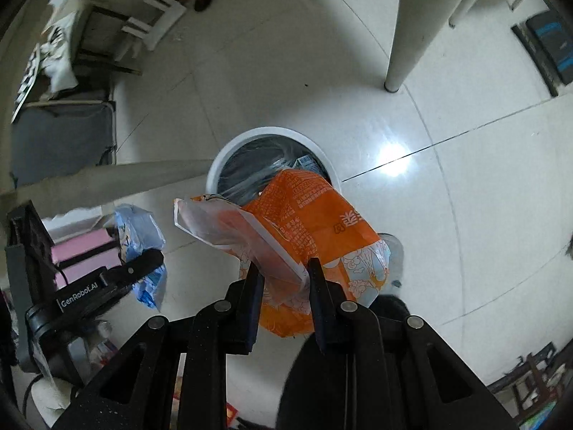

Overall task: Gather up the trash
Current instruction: 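Carry both bags to the white bin and open both grippers to drop them, then raise both tools back toward the table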

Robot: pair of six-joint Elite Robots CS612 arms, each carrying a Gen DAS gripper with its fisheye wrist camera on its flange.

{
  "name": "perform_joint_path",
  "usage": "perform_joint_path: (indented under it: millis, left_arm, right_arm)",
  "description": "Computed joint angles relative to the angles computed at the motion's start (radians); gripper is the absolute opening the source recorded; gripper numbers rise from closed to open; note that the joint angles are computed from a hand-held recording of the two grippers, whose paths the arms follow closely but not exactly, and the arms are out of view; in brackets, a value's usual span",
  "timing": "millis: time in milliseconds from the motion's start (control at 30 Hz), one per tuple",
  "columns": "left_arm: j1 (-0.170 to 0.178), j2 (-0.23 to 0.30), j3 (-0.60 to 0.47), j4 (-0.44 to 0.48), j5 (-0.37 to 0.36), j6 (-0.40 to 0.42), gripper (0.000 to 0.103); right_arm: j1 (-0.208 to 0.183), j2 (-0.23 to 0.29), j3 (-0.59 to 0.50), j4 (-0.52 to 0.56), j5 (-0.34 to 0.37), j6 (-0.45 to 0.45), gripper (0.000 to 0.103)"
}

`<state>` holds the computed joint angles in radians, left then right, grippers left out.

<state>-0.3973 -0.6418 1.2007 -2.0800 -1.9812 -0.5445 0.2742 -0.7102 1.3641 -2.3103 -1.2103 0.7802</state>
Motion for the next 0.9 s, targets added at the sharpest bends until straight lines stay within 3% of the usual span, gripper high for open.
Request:
perform_joint_path:
  millis: [33, 100, 233, 300, 367, 400, 433, 600, 733, 900]
  left_arm:
    - [0.001, 0.013, -0.005, -0.006, -0.002, 0.000, 0.032]
    - [0.004, 0.027, -0.007, -0.021, -0.010, 0.002, 0.064]
    - [0.007, 0.034, -0.009, -0.023, 0.002, 0.005, 0.075]
    - [0.003, 0.026, -0.005, -0.011, 0.033, 0.012, 0.098]
    - [0.003, 0.013, 0.009, -0.014, 0.058, 0.019, 0.098]
    - [0.003, 0.005, 0.020, -0.022, 0.075, 0.020, 0.098]
    - [0.002, -0.004, 0.028, -0.026, 0.093, 0.022, 0.098]
    - [-0.015, -0.054, 0.076, -0.035, 0.237, 0.058, 0.098]
    - [-0.035, -0.097, 0.121, -0.057, 0.336, 0.085, 0.098]
    - [-0.046, -0.146, 0.159, -0.052, 0.363, 0.091, 0.098]
  right_arm:
    - [-0.002, 0.017, -0.004, -0.015, 0.007, 0.008, 0.025]
    - [-0.004, 0.045, -0.015, -0.032, 0.023, 0.018, 0.025]
    - [-0.008, 0.108, -0.058, -0.043, 0.078, 0.003, 0.027]
    - [-0.010, 0.126, -0.065, -0.054, 0.106, 0.001, 0.030]
    - [-0.009, 0.136, -0.072, -0.045, 0.119, -0.002, 0.043]
    - [-0.010, 0.143, -0.077, -0.042, 0.128, -0.004, 0.058]
    - [-0.012, 0.143, -0.067, -0.060, 0.137, 0.000, 0.066]
    - [-0.003, 0.127, -0.063, -0.037, 0.079, -0.042, 0.095]
    - [0.013, 0.090, -0.067, 0.035, -0.040, -0.126, 0.097]
    - [0.034, 0.043, -0.078, 0.111, -0.167, -0.202, 0.098]
